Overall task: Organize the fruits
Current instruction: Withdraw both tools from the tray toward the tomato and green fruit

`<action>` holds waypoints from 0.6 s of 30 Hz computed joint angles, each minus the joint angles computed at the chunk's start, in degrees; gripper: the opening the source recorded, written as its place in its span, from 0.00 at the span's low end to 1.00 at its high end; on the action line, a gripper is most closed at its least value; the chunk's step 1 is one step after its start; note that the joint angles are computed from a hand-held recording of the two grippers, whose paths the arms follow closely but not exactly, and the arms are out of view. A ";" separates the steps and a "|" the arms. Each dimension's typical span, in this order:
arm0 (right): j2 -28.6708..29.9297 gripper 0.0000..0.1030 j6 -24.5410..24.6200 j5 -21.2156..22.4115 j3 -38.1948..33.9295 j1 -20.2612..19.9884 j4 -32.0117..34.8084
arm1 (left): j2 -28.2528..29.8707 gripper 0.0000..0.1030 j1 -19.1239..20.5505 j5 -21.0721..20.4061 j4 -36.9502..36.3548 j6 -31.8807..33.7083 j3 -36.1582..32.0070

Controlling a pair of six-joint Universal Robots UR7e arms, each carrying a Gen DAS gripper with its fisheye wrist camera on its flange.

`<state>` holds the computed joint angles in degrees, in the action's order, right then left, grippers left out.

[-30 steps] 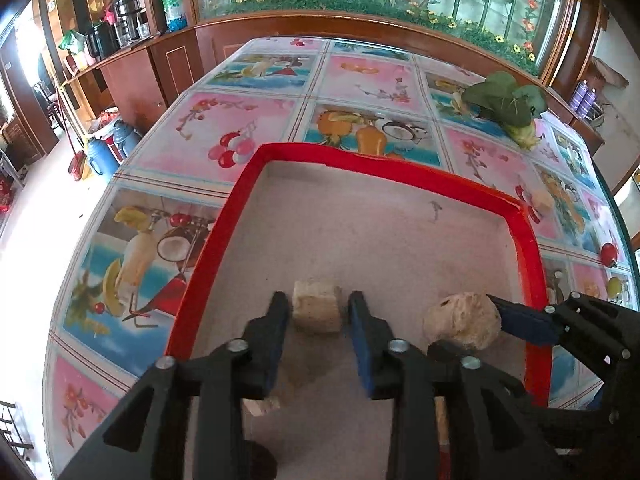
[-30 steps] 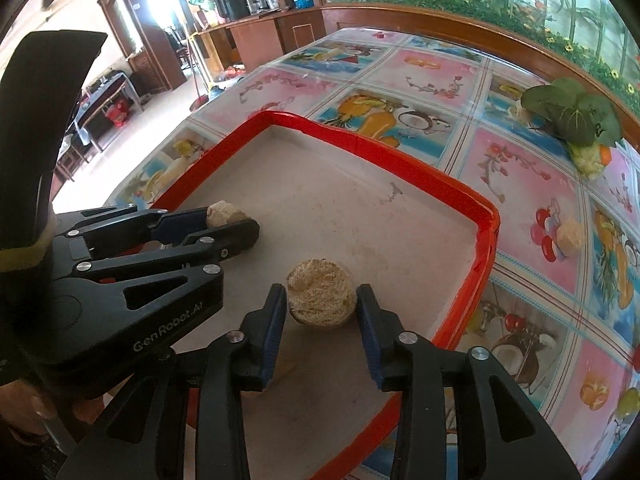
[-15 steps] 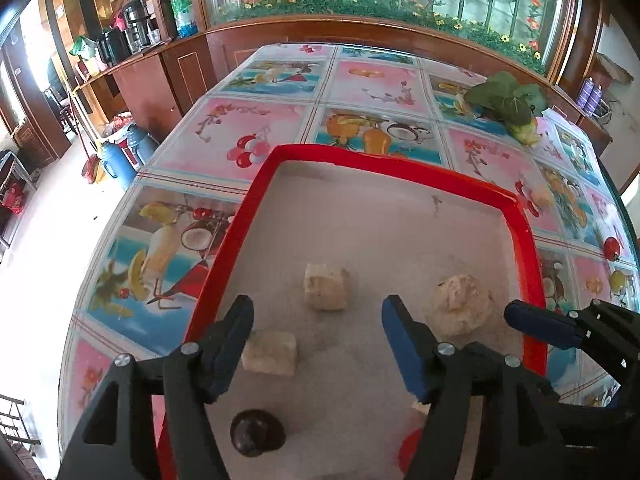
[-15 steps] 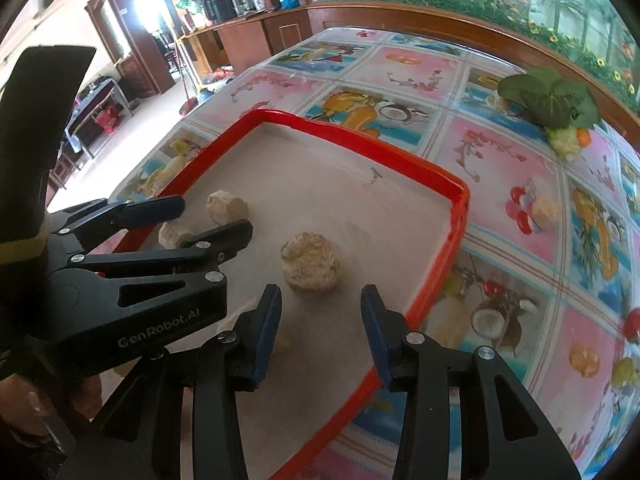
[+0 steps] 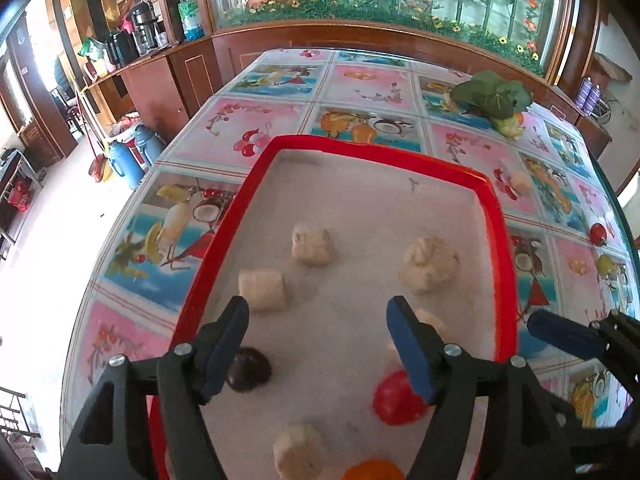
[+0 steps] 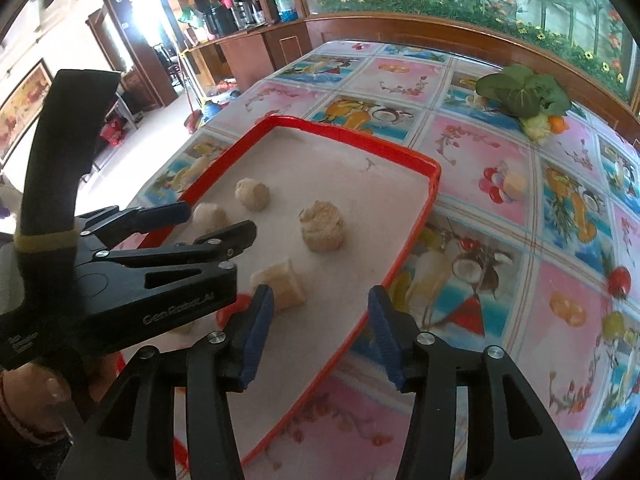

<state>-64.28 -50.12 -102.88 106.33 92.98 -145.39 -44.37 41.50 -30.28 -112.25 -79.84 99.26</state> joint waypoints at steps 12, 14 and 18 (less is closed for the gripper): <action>-8.99 0.51 -1.98 1.81 3.62 -5.53 6.55 | 5.42 0.77 -4.85 -2.00 -3.73 1.13 -2.97; -10.34 0.51 -2.11 1.99 3.78 -7.08 6.99 | 6.97 0.77 -5.31 -3.13 -5.92 3.09 -4.09; -12.25 0.51 -2.53 2.35 3.02 -10.67 6.80 | 10.50 0.77 -6.22 -4.24 -6.98 6.47 -7.57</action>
<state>-76.53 -52.65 -100.52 109.35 82.32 -138.59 -33.87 35.28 -34.51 -119.23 -73.37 91.69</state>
